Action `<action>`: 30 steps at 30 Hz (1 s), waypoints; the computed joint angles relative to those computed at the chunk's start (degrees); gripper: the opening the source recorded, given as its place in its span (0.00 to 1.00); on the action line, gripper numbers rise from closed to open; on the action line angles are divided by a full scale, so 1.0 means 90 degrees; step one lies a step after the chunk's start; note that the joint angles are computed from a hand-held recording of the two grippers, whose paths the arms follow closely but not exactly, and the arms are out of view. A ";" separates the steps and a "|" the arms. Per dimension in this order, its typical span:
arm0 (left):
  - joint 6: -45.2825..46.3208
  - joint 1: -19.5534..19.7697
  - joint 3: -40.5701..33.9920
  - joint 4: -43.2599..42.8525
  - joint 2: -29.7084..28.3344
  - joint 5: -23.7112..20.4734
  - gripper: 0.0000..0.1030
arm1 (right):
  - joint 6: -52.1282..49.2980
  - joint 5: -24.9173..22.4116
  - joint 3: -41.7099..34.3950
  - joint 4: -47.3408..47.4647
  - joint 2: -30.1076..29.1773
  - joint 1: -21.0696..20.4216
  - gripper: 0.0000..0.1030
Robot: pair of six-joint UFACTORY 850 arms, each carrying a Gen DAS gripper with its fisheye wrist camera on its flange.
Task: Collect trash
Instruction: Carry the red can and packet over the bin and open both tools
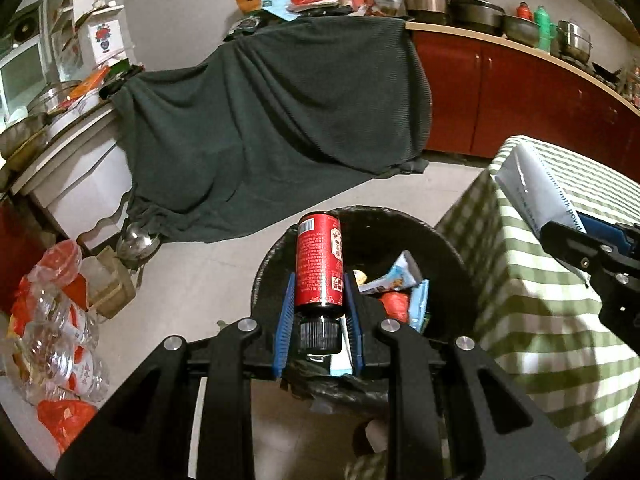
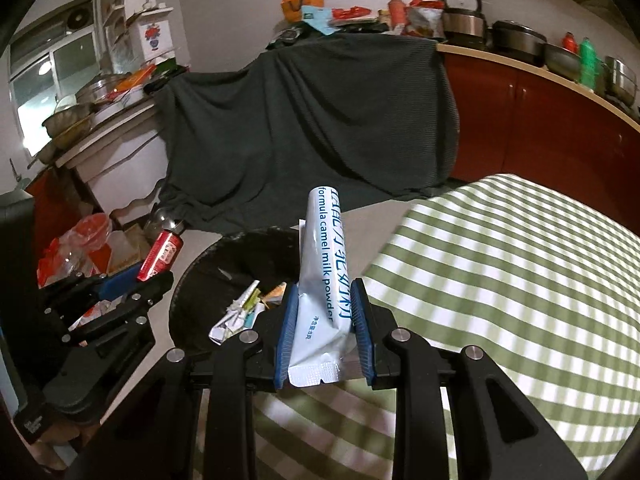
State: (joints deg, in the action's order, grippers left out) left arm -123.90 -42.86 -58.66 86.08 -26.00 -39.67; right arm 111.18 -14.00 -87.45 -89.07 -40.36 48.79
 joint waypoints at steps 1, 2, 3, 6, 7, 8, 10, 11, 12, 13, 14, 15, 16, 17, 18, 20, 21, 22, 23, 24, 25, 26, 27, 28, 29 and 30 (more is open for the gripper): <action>-0.0042 0.0039 0.0003 0.0019 -0.0003 0.0036 0.23 | -0.0182 0.0015 -0.0090 0.0164 -0.0060 0.0006 0.27; -0.0098 0.0069 0.0013 0.0052 -0.0006 0.0071 0.23 | -0.0482 0.0031 -0.0207 0.0441 -0.0139 0.0015 0.27; -0.0155 0.0080 0.0039 0.0083 0.0000 0.0089 0.23 | -0.0644 0.0030 -0.0265 0.0591 -0.0179 0.0031 0.27; -0.0237 0.0170 0.0052 0.0181 -0.0010 0.0154 0.23 | -0.1284 0.0017 -0.0499 0.1189 -0.0336 0.0052 0.27; -0.0247 0.0182 0.0046 0.0194 -0.0021 0.0162 0.23 | -0.1431 0.0008 -0.0565 0.1334 -0.0380 0.0060 0.27; -0.0251 0.0205 0.0037 0.0206 -0.0035 0.0175 0.23 | -0.1583 0.0003 -0.0626 0.1477 -0.0423 0.0063 0.27; -0.0291 0.0248 0.0039 0.0252 -0.0043 0.0219 0.23 | -0.1793 0.0003 -0.0698 0.1684 -0.0473 0.0065 0.27; -0.0324 0.0262 0.0045 0.0281 -0.0048 0.0236 0.23 | -0.1988 -0.0001 -0.0759 0.1867 -0.0512 0.0067 0.27; -0.0335 0.0275 0.0040 0.0298 -0.0053 0.0240 0.23 | -0.2125 0.0004 -0.0799 0.1991 -0.0538 0.0064 0.27; -0.0341 0.0284 0.0042 0.0314 -0.0057 0.0238 0.23 | -0.2319 0.0004 -0.0858 0.2172 -0.0576 0.0066 0.27; -0.0329 0.0283 0.0026 0.0307 -0.0073 0.0237 0.23 | -0.2516 -0.0011 -0.0946 0.2364 -0.0631 0.0075 0.27; -0.0313 0.0284 0.0005 0.0298 -0.0093 0.0233 0.23 | -0.2626 -0.0024 -0.1003 0.2467 -0.0669 0.0078 0.27; -0.0318 0.0289 0.0006 0.0310 -0.0102 0.0232 0.23 | -0.2752 -0.0030 -0.1054 0.2589 -0.0702 0.0077 0.27; -0.0327 0.0294 0.0001 0.0322 -0.0116 0.0234 0.23 | -0.2866 -0.0024 -0.1105 0.2707 -0.0738 0.0073 0.27; -0.0326 0.0311 -0.0015 0.0329 -0.0134 0.0252 0.23 | -0.2941 -0.0026 -0.1137 0.2780 -0.0757 0.0068 0.27; -0.0325 0.0304 -0.0006 0.0321 -0.0130 0.0270 0.23 | -0.3168 -0.0047 -0.1240 0.2998 -0.0825 0.0069 0.27; -0.0323 0.0303 -0.0018 0.0323 -0.0153 0.0271 0.23 | -0.3269 -0.0057 -0.1276 0.3095 -0.0850 0.0070 0.27; -0.0303 0.0310 -0.0040 0.0316 -0.0180 0.0276 0.23 | -0.3427 -0.0070 -0.1329 0.3243 -0.0884 0.0068 0.27; -0.0295 0.0325 -0.0059 0.0315 -0.0202 0.0302 0.23 | -0.3588 -0.0099 -0.1395 0.3396 -0.0925 0.0071 0.27; -0.0281 0.0347 -0.0073 0.0306 -0.0217 0.0328 0.23 | -0.3756 -0.0137 -0.1463 0.3551 -0.0969 0.0071 0.27; -0.0268 0.0376 -0.0097 0.0309 -0.0237 0.0358 0.23 | -0.3888 -0.0158 -0.1520 0.3681 -0.1005 0.0068 0.27; -0.0257 0.0393 -0.0117 0.0309 -0.0257 0.0382 0.23 | -0.4041 -0.0156 -0.1579 0.3838 -0.1043 0.0063 0.27; -0.0258 0.0409 -0.0133 0.0316 -0.0277 0.0411 0.23 | -0.4194 -0.0179 -0.1640 0.3988 -0.1081 0.0061 0.27; -0.0256 0.0444 -0.0149 0.0343 -0.0296 0.0444 0.23 | -0.4335 -0.0200 -0.1692 0.4122 -0.1116 0.0059 0.27; -0.0237 0.0452 -0.0170 0.0334 -0.0320 0.0447 0.23 | -0.4493 -0.0206 -0.1741 0.4279 -0.1150 0.0055 0.27; -0.0236 0.0469 -0.0193 0.0342 -0.0346 0.0460 0.23 | -0.4802 -0.0213 -0.1824 0.4601 -0.1206 0.0042 0.28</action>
State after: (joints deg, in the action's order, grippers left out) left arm -126.02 -38.63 -60.40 89.15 -29.11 -35.53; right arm 67.97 -15.91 -103.87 -47.66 -51.22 49.17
